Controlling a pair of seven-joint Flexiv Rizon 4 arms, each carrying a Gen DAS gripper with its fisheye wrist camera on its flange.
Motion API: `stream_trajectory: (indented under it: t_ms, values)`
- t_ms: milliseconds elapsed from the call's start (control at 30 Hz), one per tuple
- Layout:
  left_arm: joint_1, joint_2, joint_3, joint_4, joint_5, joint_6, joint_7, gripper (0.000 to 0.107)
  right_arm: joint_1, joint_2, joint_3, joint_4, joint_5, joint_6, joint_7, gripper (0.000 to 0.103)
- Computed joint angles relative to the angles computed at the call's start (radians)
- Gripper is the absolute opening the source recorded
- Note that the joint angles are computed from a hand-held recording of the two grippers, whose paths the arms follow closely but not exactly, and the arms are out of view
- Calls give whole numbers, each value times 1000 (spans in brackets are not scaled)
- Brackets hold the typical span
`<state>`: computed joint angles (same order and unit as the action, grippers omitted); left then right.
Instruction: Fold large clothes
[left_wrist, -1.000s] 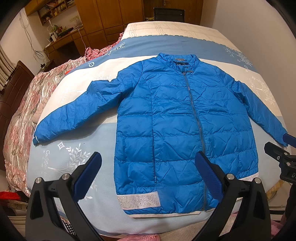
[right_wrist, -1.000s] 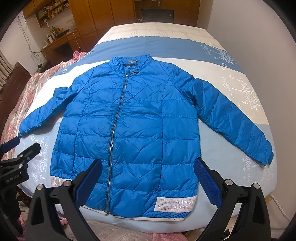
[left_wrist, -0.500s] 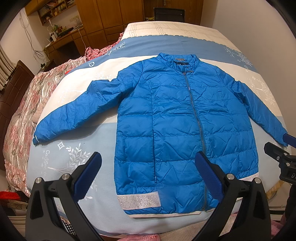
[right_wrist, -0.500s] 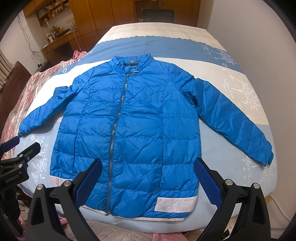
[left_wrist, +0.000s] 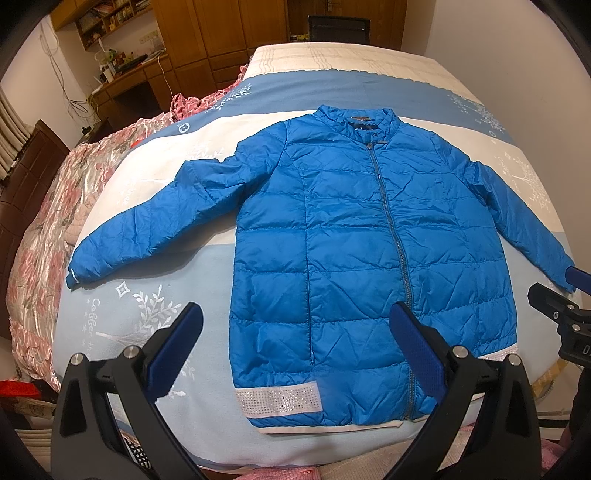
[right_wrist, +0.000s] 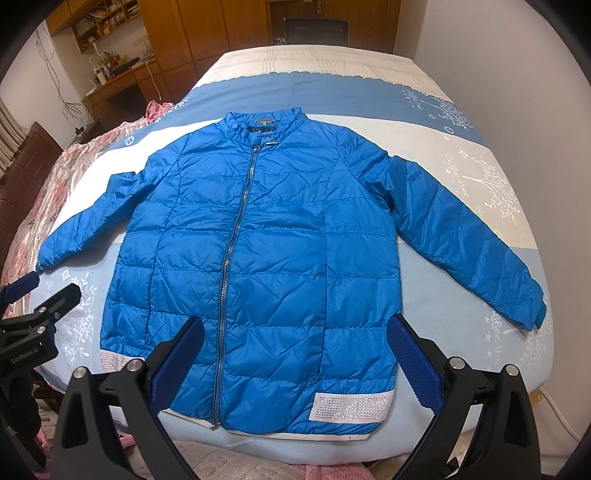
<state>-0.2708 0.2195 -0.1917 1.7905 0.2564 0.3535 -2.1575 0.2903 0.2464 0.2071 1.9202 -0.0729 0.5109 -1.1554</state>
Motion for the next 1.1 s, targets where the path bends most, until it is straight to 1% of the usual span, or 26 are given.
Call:
stream_trajectory:
  t_ms: [967,1100]
  values:
    - [0,-2,-3,-3,4,-9,-4,100,0,0,-2,-1,4,2,-4,99]
    - [-2,-15,-8,-10,9,-9,-3,100,-9,5,-13,5,19,24,-9,99]
